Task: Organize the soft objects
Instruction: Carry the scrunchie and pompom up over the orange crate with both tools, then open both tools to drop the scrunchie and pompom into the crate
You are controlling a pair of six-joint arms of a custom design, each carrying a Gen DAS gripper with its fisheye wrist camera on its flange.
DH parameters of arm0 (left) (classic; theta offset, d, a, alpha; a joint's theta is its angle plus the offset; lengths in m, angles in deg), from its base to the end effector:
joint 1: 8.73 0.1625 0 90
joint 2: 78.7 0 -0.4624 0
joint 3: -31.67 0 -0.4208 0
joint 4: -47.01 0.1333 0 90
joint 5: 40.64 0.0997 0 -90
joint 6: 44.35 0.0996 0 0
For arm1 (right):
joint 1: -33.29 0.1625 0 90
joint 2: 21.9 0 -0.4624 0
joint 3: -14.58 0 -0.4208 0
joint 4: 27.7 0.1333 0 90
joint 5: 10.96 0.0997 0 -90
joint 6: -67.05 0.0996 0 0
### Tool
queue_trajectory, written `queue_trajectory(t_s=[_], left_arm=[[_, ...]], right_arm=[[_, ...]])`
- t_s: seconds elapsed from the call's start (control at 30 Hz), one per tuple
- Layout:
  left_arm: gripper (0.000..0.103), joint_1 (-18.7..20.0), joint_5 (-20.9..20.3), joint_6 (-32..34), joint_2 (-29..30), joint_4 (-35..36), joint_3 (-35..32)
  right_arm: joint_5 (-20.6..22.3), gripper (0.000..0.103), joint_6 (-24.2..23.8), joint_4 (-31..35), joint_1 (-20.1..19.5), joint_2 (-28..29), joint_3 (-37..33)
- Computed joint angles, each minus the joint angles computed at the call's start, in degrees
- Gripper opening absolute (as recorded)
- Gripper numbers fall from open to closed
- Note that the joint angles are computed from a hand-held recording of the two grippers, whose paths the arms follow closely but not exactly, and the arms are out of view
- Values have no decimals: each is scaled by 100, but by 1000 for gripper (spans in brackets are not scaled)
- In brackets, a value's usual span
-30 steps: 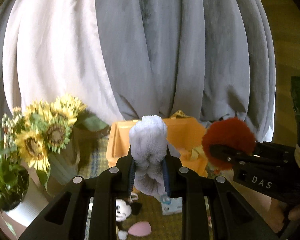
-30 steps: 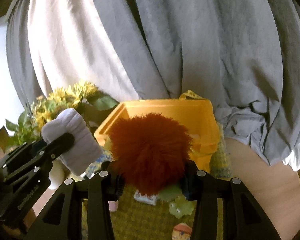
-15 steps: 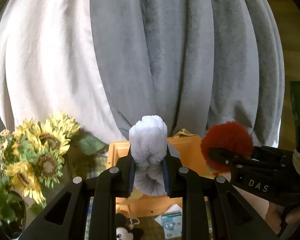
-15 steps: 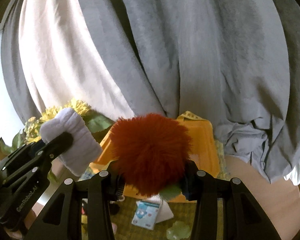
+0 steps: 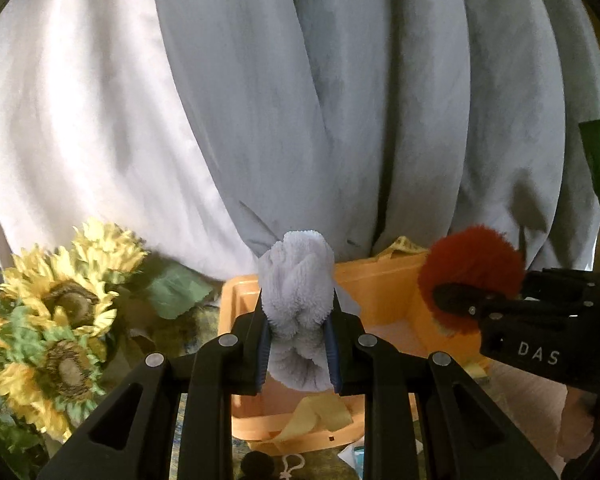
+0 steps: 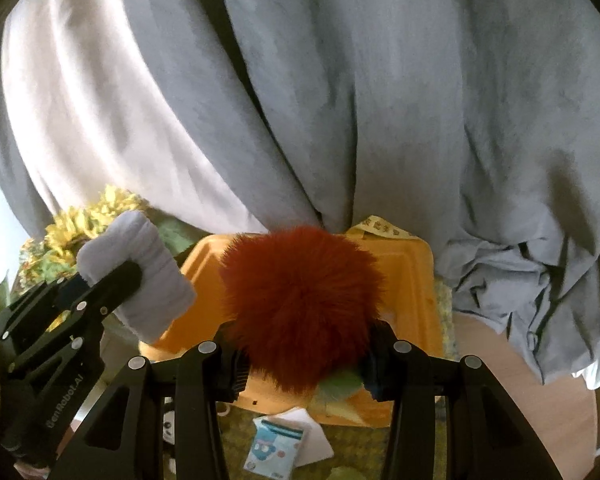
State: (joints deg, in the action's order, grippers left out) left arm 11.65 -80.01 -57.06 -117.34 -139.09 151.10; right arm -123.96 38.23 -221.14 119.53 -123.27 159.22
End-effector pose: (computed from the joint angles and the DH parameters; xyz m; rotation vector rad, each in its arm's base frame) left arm -0.4342 -0.3857 0.0012 1.0314 2.2303 -1.0117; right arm 0.0716 -0.3498 0.3683 0.2290 -2.2509 1.1213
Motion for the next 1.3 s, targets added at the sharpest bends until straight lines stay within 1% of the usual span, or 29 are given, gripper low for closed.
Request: queue_trajectory(t_s=[0.1,0.27,0.4,0.47,0.57,0.7,0.8,0.87,0.9,0.97,1.0,1.07,1.17,1.23,1.3], left_arm=[[24,163,-197,-15,52,307,-181],[24,401,-491,-23,158,902,-488],[24,558,-677,-57,261,1341,-689],[24,665,-841,-94,302,1591,-792],[25,802,-1045,-144,366,1868,-883],[26,944,-1308,-247,388,2041,-922],[32,1004,-1408,-294,397,2131,-940],[42,1010,-1408,-346,385,2203,-955],[44,1005,-1395,-347,381,2207,-955],[55,968,-1344,-340,389,2191,-955],[58,944,-1281,-363,382,2197,-948],[60,898,-1146,-420,349,2263,-938],[63,821,-973,-504,271,2231,-862],[66,743,-808,-609,211,2218,-792],[67,658,-640,-753,128,2154,-685]], right_arm=[[-39,45,91,279,-112,119,-161],[43,45,288,1055,-349,278,-494],[-54,45,464,1516,-478,488,-722],[-144,45,544,1700,-544,586,-816],[-230,45,563,1833,-609,714,-889],[-382,47,519,1861,-617,886,-949],[-441,49,552,1850,-616,928,-940],[-417,56,631,1906,-636,938,-966],[-383,57,667,1947,-649,923,-970],[-315,59,712,1969,-667,893,-957],[-286,59,716,1953,-678,877,-946],[-296,62,750,1898,-667,843,-920],[-403,63,725,1705,-583,808,-867],[-514,63,691,1546,-495,759,-807],[-608,63,645,1374,-431,688,-738]])
